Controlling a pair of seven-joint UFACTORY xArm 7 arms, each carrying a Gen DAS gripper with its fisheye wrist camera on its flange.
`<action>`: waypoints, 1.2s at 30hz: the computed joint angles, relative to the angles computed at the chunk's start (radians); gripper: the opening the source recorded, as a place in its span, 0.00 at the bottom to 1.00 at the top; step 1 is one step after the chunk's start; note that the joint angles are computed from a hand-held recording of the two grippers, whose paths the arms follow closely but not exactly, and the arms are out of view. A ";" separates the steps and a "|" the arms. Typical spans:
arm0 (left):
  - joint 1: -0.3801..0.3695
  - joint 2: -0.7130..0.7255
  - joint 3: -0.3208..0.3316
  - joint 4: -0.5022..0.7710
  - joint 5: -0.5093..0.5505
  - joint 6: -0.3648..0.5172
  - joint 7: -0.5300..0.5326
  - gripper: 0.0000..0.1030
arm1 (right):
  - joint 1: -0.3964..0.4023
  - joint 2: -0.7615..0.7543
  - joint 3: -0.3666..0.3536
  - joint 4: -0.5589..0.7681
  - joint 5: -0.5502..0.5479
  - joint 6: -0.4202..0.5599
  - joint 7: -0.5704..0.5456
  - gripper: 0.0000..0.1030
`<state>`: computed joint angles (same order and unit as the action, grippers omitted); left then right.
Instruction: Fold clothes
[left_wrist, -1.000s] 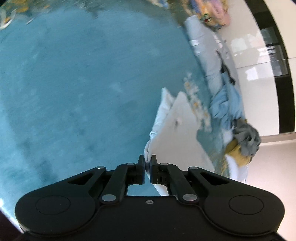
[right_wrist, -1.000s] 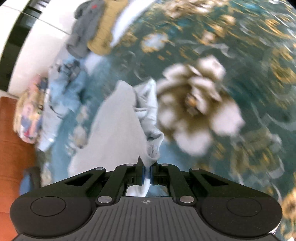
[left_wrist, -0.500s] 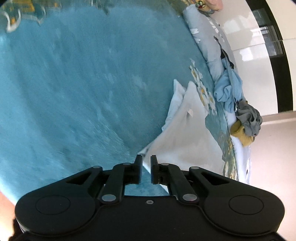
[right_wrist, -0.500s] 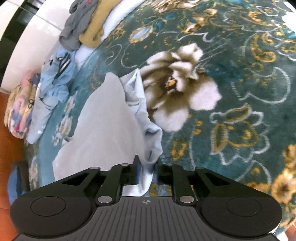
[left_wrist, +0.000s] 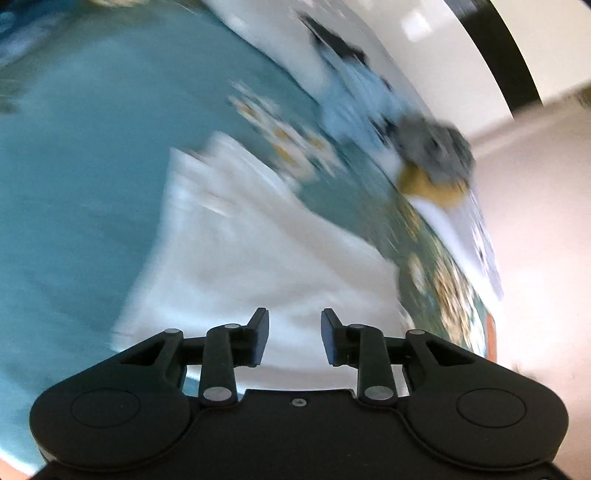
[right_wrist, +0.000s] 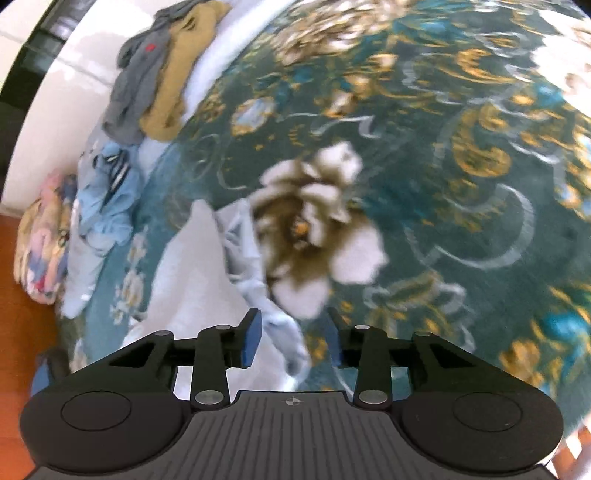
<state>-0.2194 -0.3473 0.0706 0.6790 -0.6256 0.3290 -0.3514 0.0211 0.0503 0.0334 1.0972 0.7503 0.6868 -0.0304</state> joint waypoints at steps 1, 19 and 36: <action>-0.044 0.049 0.017 0.037 -0.047 0.004 0.039 0.27 | -0.002 0.017 0.003 0.025 0.026 0.025 -0.054 0.33; 0.052 0.172 -0.113 0.079 -0.001 0.061 -0.067 0.35 | -0.072 0.194 0.038 0.277 -0.064 0.435 -0.529 0.05; 0.067 0.271 -0.097 0.214 0.235 0.062 -0.203 0.33 | -0.146 0.396 0.060 0.517 -0.016 0.475 -0.433 0.49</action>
<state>-0.1525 -0.0765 -0.0265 0.8925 -0.3908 0.3911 -0.5546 -0.1253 0.4458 0.0933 1.6141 0.7340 1.1620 -0.4635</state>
